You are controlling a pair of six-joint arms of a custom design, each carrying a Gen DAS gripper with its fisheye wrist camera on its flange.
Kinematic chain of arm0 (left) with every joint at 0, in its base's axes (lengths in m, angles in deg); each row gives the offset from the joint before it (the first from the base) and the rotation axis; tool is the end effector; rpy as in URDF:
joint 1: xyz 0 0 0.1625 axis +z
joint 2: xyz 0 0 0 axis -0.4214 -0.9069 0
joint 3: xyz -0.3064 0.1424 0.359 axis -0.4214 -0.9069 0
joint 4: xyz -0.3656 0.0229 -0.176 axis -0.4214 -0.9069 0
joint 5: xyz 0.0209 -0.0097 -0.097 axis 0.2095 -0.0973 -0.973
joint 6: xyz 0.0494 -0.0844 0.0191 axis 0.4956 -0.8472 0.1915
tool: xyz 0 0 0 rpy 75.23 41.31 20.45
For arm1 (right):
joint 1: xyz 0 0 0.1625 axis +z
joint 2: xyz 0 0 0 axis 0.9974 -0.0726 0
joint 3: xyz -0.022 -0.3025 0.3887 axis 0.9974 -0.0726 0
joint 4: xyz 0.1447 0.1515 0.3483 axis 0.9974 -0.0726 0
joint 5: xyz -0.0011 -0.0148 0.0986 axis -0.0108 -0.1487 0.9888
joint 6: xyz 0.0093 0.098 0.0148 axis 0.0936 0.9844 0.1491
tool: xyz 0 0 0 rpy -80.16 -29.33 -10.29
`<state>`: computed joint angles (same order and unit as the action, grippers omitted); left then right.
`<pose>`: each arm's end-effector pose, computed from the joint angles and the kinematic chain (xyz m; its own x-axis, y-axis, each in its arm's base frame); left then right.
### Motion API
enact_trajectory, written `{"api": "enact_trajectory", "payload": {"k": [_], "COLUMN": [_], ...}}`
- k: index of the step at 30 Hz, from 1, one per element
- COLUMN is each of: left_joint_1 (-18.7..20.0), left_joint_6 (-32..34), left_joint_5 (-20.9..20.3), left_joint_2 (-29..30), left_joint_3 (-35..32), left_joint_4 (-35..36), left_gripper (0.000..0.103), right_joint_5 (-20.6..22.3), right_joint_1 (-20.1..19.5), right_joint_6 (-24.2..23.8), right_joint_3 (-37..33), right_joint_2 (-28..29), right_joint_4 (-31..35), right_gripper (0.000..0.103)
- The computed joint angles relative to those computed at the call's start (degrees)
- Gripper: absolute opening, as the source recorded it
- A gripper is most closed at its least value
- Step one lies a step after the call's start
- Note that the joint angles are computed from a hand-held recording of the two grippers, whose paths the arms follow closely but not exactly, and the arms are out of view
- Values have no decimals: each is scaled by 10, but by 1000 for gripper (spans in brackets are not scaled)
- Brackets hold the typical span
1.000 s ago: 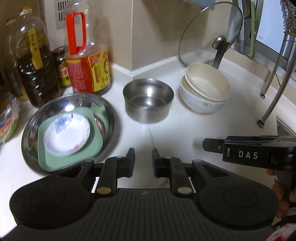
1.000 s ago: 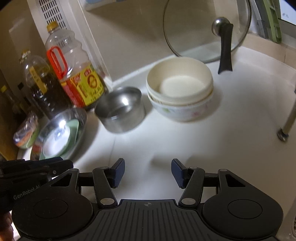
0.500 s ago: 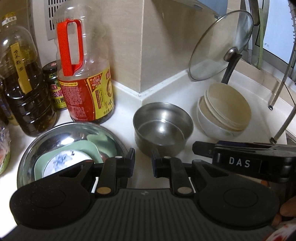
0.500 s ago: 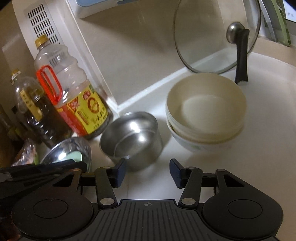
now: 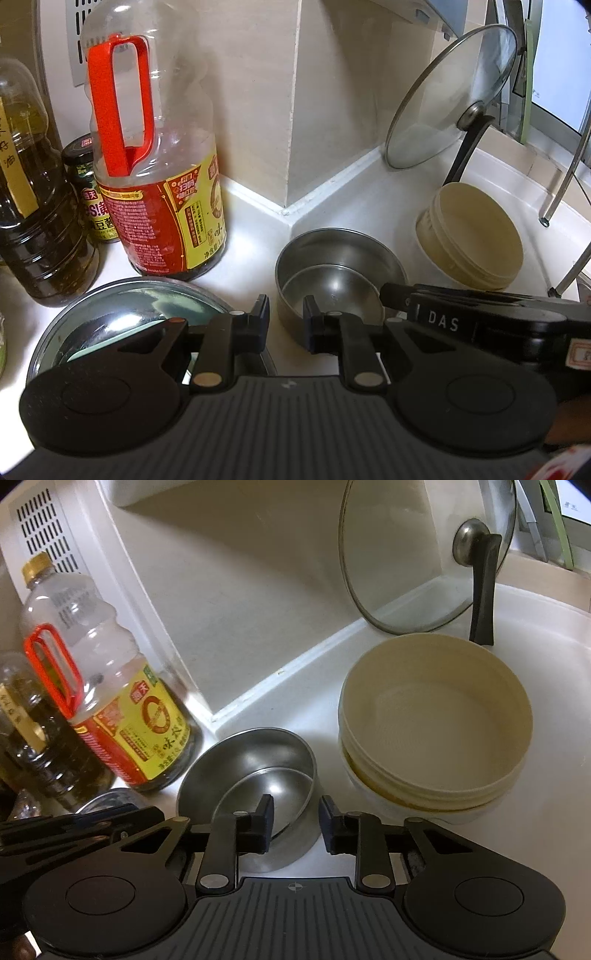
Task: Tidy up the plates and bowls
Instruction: 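Move the left tool toward the small steel cup, then close the left tool on the rim of the steel cup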
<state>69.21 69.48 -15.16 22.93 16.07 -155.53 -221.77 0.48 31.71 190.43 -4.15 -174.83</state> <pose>-0.4028 -0.6240 -0.0591 -0.4376 0.8181 -0.3731 0.8963 0.4298 -0.1088 0.0332 -0.5026 0.2770 -0.6873 0.6972 0.2036 0.0439 0.3197 -0.9465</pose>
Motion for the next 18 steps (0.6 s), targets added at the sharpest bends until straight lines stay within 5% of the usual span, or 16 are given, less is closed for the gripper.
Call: {"api": "enact_trajectory", "payload": {"k": [5, 18], "left_joint_1": [5, 9], "left_joint_6": [6, 22], "left_joint_5": [-11, -28], "left_joint_2": [3, 17], "left_joint_3": [-10, -44], "left_joint_4": [14, 59], "left_gripper": [16, 16], "right_joint_5": [-15, -13], "right_joint_1": [0, 2], "right_joint_6": [4, -1], "right_joint_3": [-12, 10], "right_joint_2": [2, -34], "right_joint_4": [18, 91], "right_gripper": [15, 12]}}
